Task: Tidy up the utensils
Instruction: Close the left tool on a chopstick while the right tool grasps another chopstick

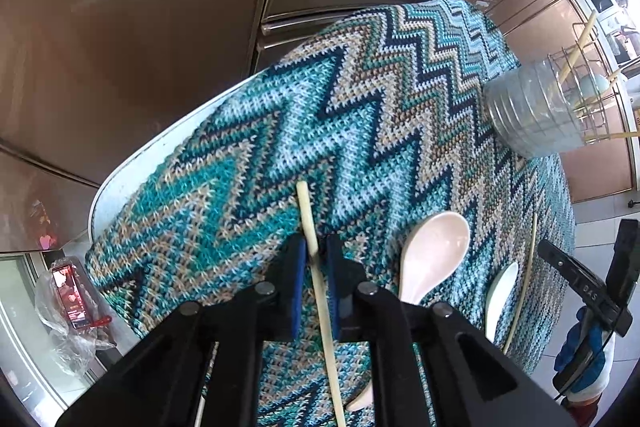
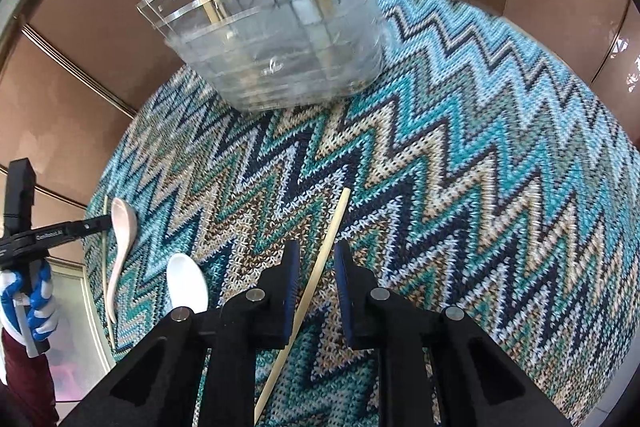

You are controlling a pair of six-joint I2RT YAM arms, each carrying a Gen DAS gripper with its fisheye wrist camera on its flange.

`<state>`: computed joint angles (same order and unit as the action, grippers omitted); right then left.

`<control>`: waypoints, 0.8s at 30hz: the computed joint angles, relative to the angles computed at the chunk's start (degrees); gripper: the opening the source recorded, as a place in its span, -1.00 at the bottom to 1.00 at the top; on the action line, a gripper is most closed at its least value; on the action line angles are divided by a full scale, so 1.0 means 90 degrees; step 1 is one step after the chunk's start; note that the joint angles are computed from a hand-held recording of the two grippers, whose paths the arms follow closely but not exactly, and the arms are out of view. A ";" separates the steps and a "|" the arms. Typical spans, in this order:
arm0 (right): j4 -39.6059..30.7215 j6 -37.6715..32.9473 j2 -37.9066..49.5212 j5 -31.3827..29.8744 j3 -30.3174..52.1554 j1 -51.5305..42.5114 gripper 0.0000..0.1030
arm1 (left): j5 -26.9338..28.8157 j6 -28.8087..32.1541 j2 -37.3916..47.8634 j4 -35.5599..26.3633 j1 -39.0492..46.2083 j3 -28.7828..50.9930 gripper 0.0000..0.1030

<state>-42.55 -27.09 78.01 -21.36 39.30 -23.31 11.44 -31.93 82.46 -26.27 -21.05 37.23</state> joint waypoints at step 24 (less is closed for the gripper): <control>-0.1885 -0.1539 -0.1979 -0.0962 -0.0234 -0.1244 -0.89 | -0.0408 -0.0557 -0.2040 -0.0110 -0.0350 -0.0825 -0.92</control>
